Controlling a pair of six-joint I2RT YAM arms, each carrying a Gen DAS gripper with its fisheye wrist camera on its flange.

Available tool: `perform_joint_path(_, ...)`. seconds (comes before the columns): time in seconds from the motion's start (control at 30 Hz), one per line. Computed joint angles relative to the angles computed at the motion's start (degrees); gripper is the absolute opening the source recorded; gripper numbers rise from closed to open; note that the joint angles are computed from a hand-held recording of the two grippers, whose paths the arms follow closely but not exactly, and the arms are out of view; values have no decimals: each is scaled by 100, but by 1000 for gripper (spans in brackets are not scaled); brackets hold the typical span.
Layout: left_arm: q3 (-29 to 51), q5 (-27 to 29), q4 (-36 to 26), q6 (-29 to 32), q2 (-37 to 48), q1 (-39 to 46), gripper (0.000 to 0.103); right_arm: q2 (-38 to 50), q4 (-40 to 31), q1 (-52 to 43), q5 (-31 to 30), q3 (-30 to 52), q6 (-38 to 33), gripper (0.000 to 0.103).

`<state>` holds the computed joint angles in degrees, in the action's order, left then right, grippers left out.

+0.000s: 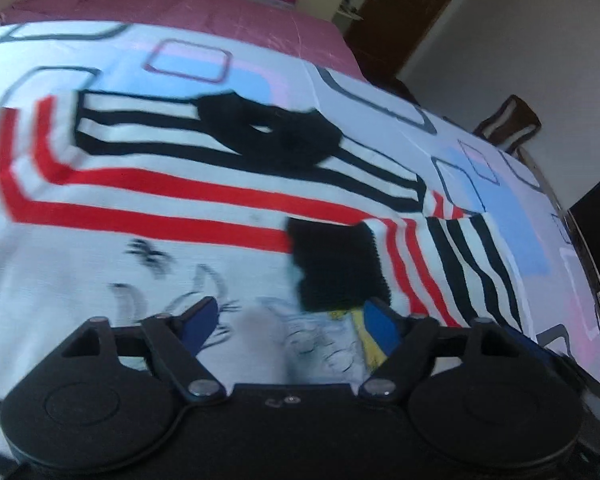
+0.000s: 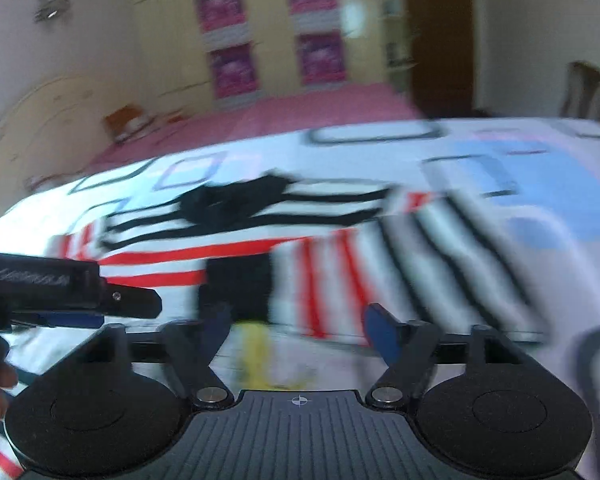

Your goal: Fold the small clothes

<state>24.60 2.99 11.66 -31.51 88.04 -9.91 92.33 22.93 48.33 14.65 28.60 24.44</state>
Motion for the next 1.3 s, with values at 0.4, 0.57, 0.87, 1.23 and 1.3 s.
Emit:
perform_joint_path(0.4, 363, 134, 982, 59, 1036, -221, 9, 16, 144, -1384, -312, -622, 54, 72)
perform_joint_path(0.57, 9, 448, 716, 36, -256, 226, 8, 285, 175, -1548, -553, -433, 115, 59)
perform_joint_path(0.87, -366, 719, -210, 995, -1502, 1928, 8, 769, 214, -1326, -763, 112, 138, 34)
perform_joint_path(1.23, -593, 137, 678, 1204, -20, 1967, 10, 709, 20, -1263, -656, 35, -60, 16)
perform_joint_path(1.3, -589, -168, 467, 1175, -318, 1809, 23, 417, -25, -1291, -705, -96, -136, 16)
